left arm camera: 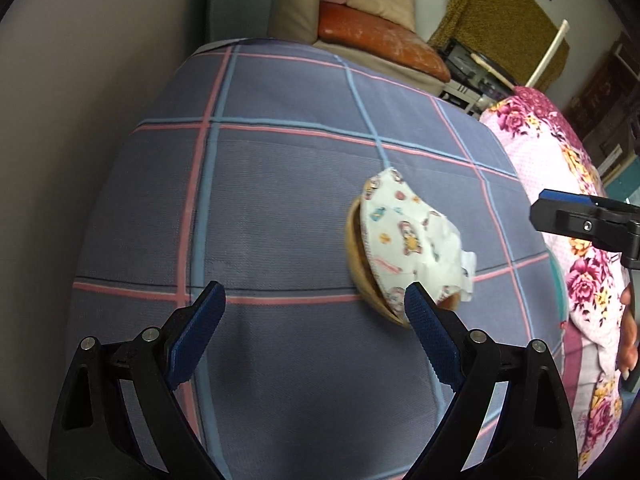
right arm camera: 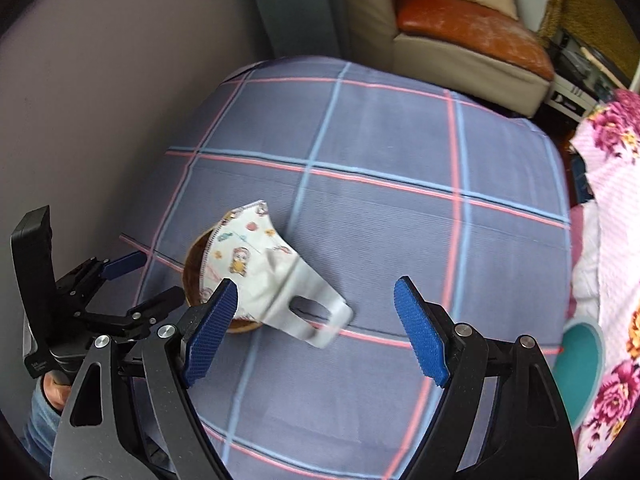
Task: Collect trash
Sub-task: 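Return to the table and grasp the white face mask with the right gripper, then grasp the brown coconut-shell bowl rim with the left gripper while the right gripper holds the mask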
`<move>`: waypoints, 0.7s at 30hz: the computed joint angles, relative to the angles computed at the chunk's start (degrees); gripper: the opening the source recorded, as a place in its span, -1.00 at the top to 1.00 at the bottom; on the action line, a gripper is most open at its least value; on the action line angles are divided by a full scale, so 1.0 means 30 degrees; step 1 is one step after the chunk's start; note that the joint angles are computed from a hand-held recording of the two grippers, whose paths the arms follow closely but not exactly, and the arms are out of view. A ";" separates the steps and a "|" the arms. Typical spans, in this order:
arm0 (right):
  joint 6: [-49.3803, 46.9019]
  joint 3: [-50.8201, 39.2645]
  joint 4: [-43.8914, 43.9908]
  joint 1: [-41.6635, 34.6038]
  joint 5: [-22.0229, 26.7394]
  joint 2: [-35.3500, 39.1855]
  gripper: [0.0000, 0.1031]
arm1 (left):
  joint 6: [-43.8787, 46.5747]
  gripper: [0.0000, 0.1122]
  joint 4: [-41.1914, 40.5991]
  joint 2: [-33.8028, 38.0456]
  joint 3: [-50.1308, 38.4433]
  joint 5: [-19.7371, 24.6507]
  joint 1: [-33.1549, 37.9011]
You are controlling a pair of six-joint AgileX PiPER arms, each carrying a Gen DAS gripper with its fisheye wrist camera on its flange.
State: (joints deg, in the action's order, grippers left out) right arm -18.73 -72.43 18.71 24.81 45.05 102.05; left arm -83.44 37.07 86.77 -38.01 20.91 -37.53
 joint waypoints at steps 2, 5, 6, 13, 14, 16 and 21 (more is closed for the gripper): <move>-0.0116 -0.1054 0.0234 0.0478 0.0304 0.1100 -0.49 | 0.0659 -0.63 -0.0242 0.0371 0.0087 -0.0486 0.0617; -0.0377 -0.2913 0.0633 0.0957 0.0939 0.2873 -0.42 | 0.1510 -0.63 -0.0792 0.0923 0.0026 -0.1013 0.1109; -0.0436 -0.3562 0.0722 0.1056 0.1179 0.3460 -0.37 | 0.1719 -0.63 -0.0900 0.1053 0.0001 -0.1151 0.1242; -0.0799 -0.6807 0.1199 0.1581 0.2664 0.6456 -0.10 | 0.2303 -0.63 -0.1112 0.1866 -0.0050 -0.2106 0.1950; -0.0858 -0.7025 0.1153 0.1679 0.2762 0.6705 -0.05 | 0.2294 -0.63 -0.1080 0.1938 -0.0071 -0.2133 0.1962; -0.0798 -0.7550 0.1035 0.1845 0.3033 0.7191 0.21 | 0.1697 -0.63 -0.0545 0.1920 0.0026 -0.2102 0.1839; -0.1230 -0.6495 0.0966 0.2141 0.1799 0.6656 0.73 | 0.1381 -0.63 -0.0401 0.2139 -0.0300 -0.1857 0.1532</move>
State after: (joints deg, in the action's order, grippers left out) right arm -22.42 -91.91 21.61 31.24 50.45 122.02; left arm -79.30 35.87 93.18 -38.91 15.34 -32.93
